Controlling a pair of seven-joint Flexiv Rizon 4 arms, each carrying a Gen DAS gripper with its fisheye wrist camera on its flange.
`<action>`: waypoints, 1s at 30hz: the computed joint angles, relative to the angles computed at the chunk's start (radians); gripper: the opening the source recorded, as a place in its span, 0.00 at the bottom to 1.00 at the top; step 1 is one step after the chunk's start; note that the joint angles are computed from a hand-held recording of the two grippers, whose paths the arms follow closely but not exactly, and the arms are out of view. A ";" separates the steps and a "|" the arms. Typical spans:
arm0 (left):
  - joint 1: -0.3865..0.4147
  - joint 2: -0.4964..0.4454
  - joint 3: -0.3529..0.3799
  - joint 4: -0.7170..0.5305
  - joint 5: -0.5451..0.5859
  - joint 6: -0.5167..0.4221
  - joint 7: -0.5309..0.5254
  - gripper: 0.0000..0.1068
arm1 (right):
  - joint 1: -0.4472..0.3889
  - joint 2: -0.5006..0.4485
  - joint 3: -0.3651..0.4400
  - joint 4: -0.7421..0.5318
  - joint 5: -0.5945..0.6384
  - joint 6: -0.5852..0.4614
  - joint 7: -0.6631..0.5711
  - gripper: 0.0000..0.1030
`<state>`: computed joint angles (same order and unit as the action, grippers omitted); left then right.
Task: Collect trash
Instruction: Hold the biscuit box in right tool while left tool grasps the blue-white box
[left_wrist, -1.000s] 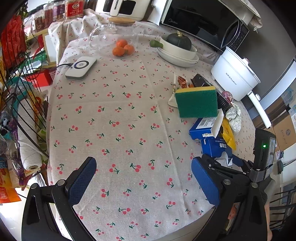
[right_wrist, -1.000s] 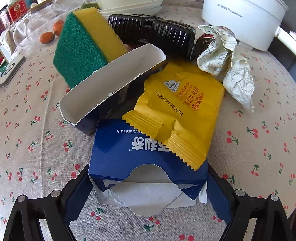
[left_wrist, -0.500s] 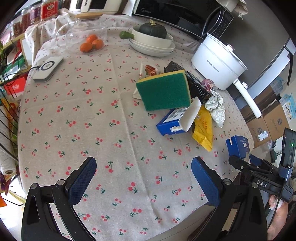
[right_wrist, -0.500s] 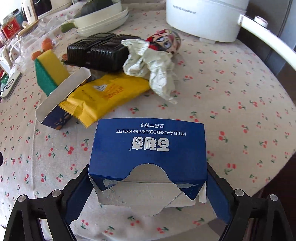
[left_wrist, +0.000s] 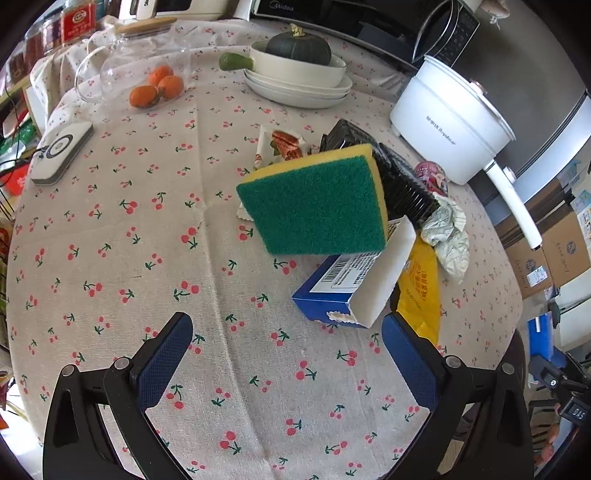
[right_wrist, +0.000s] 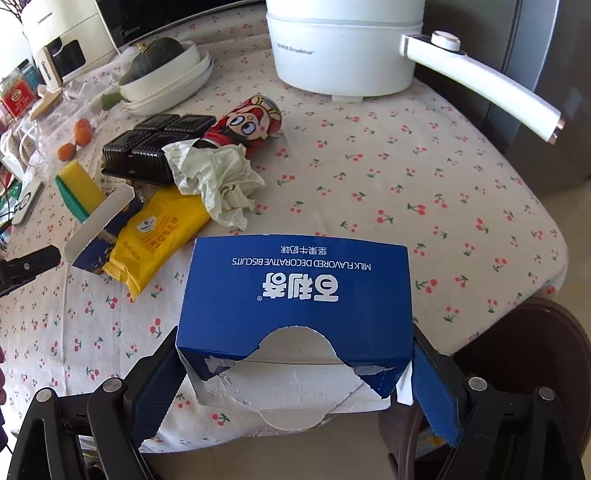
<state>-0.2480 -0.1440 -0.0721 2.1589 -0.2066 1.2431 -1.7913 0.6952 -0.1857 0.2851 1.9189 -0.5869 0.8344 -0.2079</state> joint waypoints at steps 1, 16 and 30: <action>0.001 -0.009 -0.004 -0.003 -0.007 -0.006 0.001 0.96 | -0.003 0.009 0.000 0.008 0.001 0.001 -0.001 0.89; -0.063 -0.063 0.021 -0.118 0.253 -0.222 -0.019 0.96 | -0.059 0.114 0.027 0.118 0.038 -0.019 0.000 0.90; -0.024 0.012 -0.051 0.040 -0.117 0.037 0.310 0.94 | -0.070 0.119 0.036 0.126 0.049 0.003 0.003 0.90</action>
